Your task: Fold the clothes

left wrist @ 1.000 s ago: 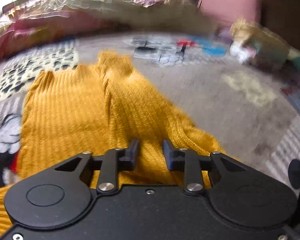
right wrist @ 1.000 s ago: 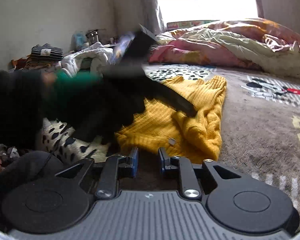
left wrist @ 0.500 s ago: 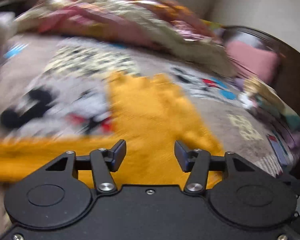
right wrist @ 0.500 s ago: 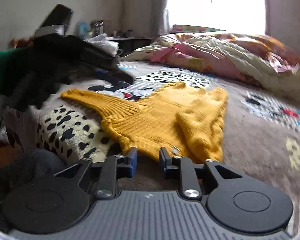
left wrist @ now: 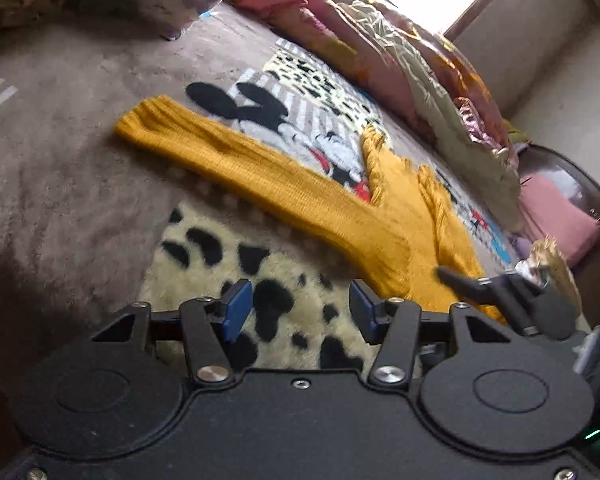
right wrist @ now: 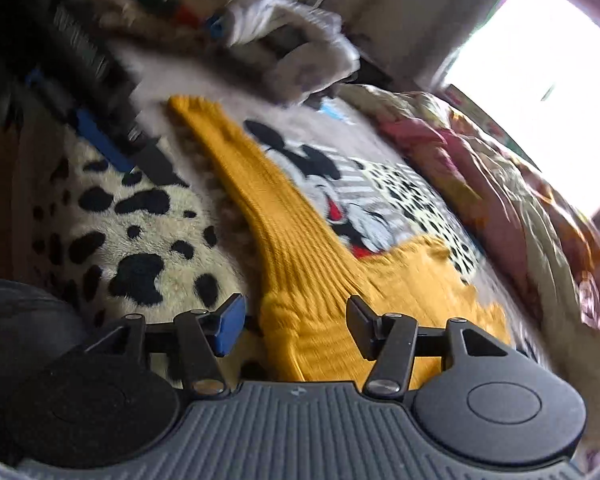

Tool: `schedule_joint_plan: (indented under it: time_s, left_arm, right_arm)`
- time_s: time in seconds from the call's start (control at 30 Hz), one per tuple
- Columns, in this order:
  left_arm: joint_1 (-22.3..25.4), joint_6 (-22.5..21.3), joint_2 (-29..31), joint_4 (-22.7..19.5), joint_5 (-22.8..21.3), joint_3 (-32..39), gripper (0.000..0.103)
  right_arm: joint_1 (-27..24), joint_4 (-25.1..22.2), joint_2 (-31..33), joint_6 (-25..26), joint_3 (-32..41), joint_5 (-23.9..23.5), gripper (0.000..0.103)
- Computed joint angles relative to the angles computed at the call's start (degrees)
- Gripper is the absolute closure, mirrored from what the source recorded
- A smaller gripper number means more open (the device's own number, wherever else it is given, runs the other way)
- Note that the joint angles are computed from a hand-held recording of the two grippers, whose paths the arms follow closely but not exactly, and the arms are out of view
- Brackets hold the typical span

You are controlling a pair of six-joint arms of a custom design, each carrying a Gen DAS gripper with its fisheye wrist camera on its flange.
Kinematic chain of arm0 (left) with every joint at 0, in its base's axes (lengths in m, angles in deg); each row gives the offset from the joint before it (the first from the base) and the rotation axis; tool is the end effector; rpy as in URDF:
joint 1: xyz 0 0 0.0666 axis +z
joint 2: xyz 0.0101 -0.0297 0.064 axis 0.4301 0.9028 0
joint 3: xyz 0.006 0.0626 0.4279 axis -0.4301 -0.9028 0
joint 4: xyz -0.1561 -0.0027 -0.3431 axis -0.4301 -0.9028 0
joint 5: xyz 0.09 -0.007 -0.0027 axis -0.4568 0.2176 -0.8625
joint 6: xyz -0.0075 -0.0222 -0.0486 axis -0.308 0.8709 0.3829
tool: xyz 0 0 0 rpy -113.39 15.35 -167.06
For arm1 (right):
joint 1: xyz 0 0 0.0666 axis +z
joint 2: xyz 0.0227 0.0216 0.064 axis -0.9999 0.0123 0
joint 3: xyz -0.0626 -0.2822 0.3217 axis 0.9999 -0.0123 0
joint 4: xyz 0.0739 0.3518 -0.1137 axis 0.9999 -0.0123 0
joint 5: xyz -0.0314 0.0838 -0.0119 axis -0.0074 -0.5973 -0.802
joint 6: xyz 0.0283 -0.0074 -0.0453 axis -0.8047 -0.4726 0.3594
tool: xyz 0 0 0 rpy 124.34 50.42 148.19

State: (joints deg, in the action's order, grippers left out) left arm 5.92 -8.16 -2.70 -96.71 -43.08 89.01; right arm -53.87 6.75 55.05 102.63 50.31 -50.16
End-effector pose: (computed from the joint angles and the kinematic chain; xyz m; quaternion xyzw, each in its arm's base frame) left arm 0.3929 -0.1386 0.3639 -0.1984 0.8660 -0.2274 0.3986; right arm 0.4539 0.3202 0.3418 -0.5172 0.7187 -0.0307 0.4637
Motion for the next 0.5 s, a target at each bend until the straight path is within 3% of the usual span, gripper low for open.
schedule_joint_plan:
  time_s: [0.13,0.2,0.23,0.27,0.3,0.37,0.5]
  left_arm:
    - [1.4,-2.9,3.2,0.9,2.4,4.3,0.05]
    - [1.9,-5.3,6.6,0.1,3.4,8.5,0.05]
    - [2.2,-6.4,8.5,-0.5,4.1,10.9,0.05]
    - [2.4,-7.0,10.7,-1.4,5.2,13.7,0.05]
    - [2.8,-7.2,13.1,-2.3,6.8,16.5,0.05]
    - [3.3,-7.6,18.1,-4.7,9.1,22.7,0.05]
    - [3.5,-10.9,27.8,-13.8,10.8,36.4,0.051]
  right_arm:
    - [1.4,0.6,2.7,-0.1,1.9,5.5,0.048]
    - [0.8,0.7,2.8,-2.8,2.1,5.4,0.048]
    - [0.5,0.5,2.8,-4.3,2.2,4.7,0.052]
    - [0.1,0.2,2.8,-5.8,2.3,4.1,0.07]
    - [-0.3,0.1,2.7,-7.2,2.3,3.4,0.079]
    - [-0.9,0.6,2.0,-10.3,1.6,2.0,0.08]
    - [-2.7,1.3,0.6,-17.0,0.6,-1.6,0.082]
